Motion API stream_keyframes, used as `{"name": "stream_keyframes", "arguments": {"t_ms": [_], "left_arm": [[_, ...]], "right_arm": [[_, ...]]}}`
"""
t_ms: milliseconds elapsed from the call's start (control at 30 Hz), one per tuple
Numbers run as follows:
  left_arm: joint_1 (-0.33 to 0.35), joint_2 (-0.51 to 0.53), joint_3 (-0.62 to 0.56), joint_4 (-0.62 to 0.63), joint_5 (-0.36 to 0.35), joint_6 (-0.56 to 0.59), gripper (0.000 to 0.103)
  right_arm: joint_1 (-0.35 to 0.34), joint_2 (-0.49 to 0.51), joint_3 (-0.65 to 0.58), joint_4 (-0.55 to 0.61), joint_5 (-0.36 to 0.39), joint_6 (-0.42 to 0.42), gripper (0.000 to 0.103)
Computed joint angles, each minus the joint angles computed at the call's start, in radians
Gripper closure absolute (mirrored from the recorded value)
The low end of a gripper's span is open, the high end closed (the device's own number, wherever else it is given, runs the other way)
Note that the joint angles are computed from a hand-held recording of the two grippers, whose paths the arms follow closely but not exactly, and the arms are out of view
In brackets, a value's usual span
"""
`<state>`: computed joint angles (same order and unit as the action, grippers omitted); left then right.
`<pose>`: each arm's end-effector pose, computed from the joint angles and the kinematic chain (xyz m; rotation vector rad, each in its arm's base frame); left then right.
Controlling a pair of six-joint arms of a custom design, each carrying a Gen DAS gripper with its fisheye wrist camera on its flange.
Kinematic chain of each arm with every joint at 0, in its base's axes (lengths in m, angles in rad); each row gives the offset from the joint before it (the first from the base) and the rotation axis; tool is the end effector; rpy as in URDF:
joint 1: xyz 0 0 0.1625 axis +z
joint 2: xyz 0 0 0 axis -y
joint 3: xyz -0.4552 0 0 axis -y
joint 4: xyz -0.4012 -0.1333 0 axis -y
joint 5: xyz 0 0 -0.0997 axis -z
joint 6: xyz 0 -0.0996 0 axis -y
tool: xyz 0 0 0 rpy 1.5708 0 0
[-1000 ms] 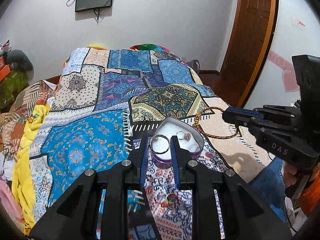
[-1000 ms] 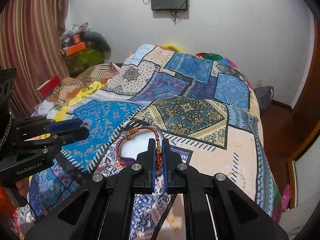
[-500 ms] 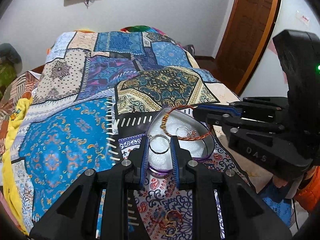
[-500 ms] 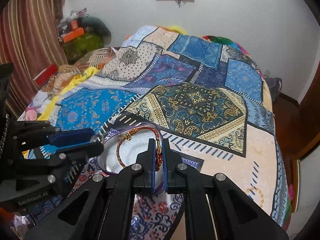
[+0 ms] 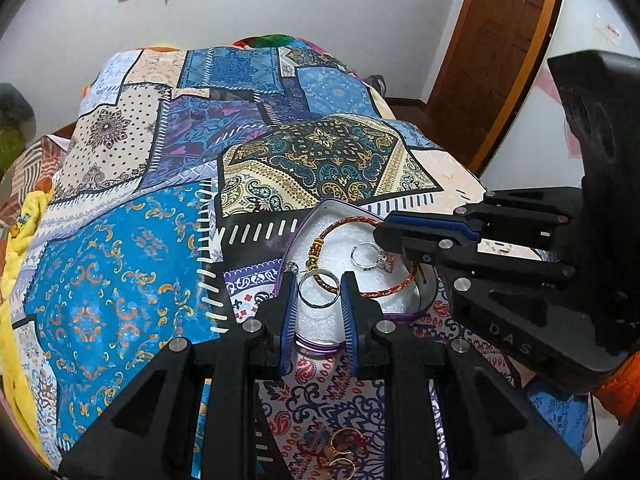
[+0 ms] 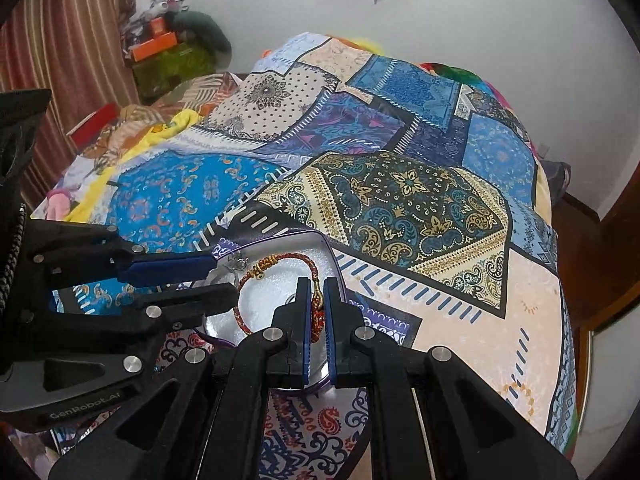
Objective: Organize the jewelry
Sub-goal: 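Open the left tool to drop the ring while the right tool drops the bracelet into the tin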
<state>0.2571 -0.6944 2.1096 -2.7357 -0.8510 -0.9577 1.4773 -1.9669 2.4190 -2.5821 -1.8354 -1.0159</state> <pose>-0.4233 -0.3170 -0.0398 0.5645 2.4631 -0.7275 0.0768 -0.3294 0.3786 1.0646 -2.3649 0.4509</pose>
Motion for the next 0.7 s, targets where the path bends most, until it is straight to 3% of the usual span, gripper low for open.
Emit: {"name": "stream_keyframes", "arguments": {"t_ms": [367,700], "left_arm": [[-0.002,-0.005,-0.006,0.027,0.006,-0.013,0.083],[-0.042,-0.063,0.018,0.105,0.039,-0.091,0.083]], "right_arm": [[0.005,-0.009,-0.006,0.014,-0.013,0.009,0.095],[0.029,-0.051,0.002,0.019,-0.03,0.014,0.094]]}}
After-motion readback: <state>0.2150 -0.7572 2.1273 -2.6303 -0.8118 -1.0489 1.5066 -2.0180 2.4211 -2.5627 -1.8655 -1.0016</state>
